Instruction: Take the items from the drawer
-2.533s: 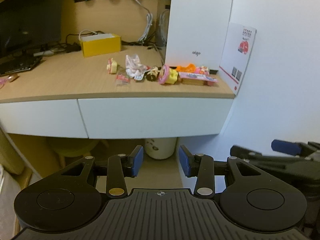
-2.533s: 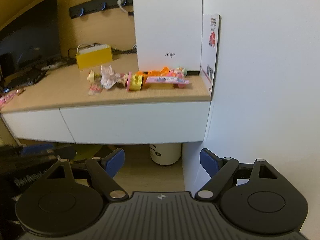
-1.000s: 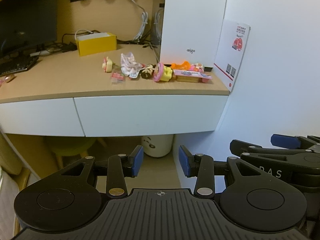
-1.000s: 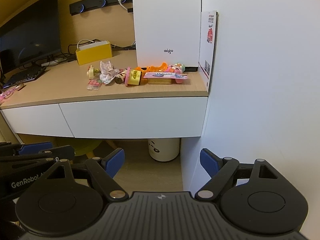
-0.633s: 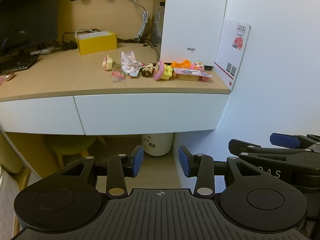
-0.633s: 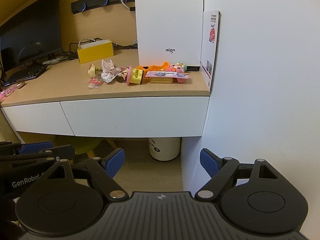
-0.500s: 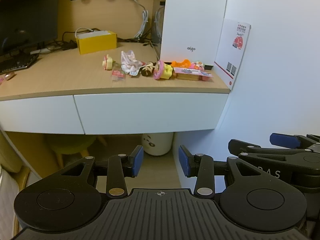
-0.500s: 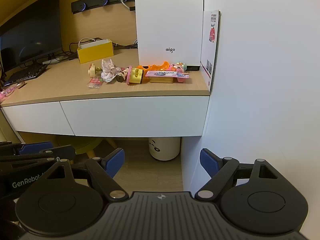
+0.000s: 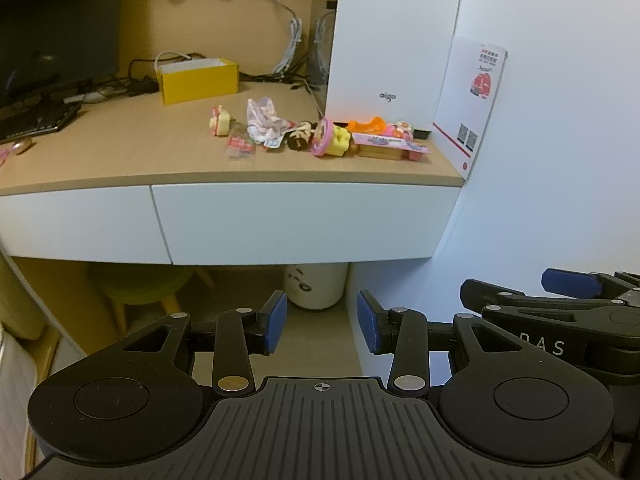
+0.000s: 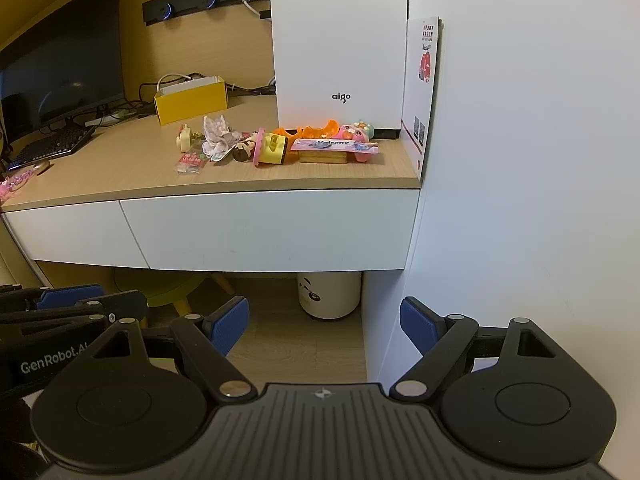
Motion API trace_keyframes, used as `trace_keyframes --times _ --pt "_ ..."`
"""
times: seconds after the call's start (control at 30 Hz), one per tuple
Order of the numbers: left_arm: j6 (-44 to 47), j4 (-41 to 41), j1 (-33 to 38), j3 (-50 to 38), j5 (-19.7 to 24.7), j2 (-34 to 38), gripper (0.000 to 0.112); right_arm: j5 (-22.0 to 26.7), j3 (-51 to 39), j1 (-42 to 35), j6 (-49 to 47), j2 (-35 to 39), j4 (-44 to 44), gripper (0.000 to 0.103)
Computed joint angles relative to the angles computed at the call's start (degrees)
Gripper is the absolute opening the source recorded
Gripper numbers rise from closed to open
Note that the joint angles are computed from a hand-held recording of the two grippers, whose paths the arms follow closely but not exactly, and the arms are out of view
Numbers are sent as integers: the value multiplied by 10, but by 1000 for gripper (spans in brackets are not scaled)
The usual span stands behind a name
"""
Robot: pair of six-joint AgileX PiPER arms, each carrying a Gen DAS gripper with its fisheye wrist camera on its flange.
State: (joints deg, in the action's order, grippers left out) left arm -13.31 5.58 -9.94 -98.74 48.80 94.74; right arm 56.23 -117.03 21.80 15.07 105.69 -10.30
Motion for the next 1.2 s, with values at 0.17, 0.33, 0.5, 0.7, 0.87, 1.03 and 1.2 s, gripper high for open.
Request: trace_keyframes --times 0.17,0.33,0.5,0.7,0.87,1.03,1.2 --pt "0 0 0 0 0 0 43 3 -3 2 5 1 -2 83" --pt "-4 3 0 3 -2 0 43 4 -3 1 4 1 -1 83" --pt "-9 6 -2 1 0 1 43 4 -3 0 2 1 1 83" --pt "-17 10 -4 2 0 1 43 -2 6 1 9 -3 -4 83" --pt "-22 15 -6 1 -1 1 43 0 4 2 14 -1 -6 83" --pt "-25 17 -7 1 -1 2 43 -3 8 3 17 -3 -8 83" --pt "-31 20 -12 -2 2 5 43 0 9 6 20 -2 -9 83"
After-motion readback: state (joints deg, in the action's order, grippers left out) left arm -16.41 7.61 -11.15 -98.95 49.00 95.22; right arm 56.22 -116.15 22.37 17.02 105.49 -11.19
